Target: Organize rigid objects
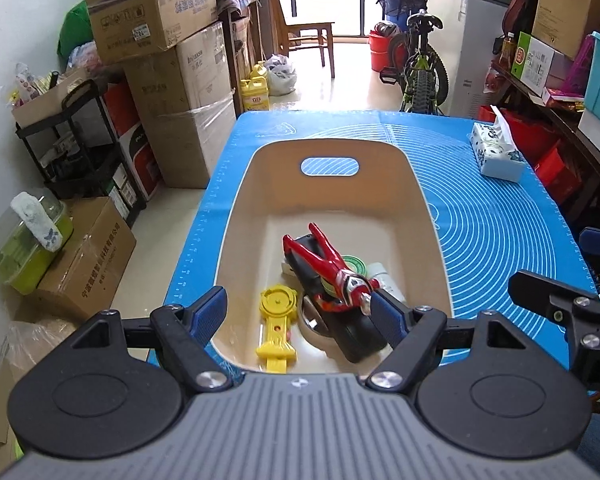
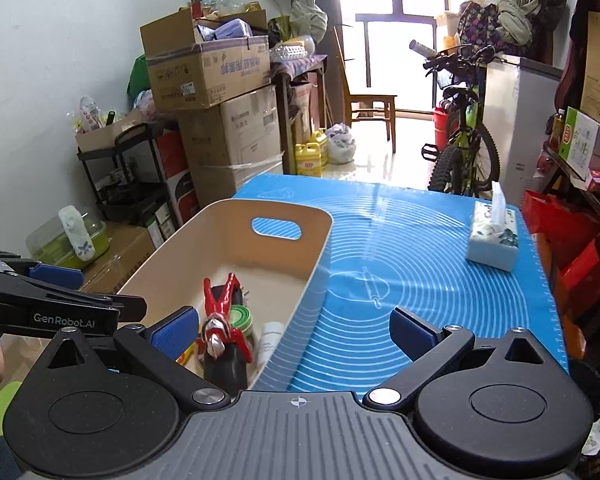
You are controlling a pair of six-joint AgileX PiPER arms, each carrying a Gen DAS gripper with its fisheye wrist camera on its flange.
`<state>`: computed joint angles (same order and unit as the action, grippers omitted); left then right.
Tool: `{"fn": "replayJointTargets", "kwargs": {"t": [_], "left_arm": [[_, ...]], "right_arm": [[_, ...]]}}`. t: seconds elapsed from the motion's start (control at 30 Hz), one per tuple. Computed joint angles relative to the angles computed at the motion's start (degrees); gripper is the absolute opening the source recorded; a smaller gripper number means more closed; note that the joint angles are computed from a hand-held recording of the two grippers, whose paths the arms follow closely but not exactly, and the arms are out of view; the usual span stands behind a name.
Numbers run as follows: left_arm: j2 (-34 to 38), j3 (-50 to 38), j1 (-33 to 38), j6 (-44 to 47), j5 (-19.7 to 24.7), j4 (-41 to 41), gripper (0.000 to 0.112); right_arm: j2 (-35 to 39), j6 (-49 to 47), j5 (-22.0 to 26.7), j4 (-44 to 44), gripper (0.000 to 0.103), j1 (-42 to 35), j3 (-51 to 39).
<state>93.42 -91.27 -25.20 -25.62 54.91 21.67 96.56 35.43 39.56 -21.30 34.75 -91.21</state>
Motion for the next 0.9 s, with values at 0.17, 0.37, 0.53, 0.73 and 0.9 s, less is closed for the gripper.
{"fn": "replayJointTargets", "kwargs": {"t": [0.17, 0.37, 0.53, 0.73, 0.9], "left_arm": [[-2.63, 2.54, -3.68, -4.97, 1.28, 3.21, 0.079], [-4.87, 4.79, -8.41, -11.76, 2.45, 7.68, 0.079], [-6.14, 6.37, -12.60, -17.33, 3.53, 11.91, 0.079], [-7.73, 9.25, -17.25, -22.24, 4.25, 15.71, 0.079], [-8.90, 12.17, -21.03, -27.08, 5.00, 19.14, 0.079]], "right_arm": [[-5.25, 2.65, -0.59, -2.13, 0.101, 1.02, 5.75], [-10.58, 5.06, -0.87, -2.79, 0.101, 1.34, 11.52], [-15.41, 7.67, -1.72, -4.28, 0.101, 1.41, 17.11], [-20.71, 9.22, -3.00, -5.44, 0.101, 1.45, 23.08], [-24.64, 13.89, -3.13, -9.77, 0.101, 3.47, 27.71]]}}
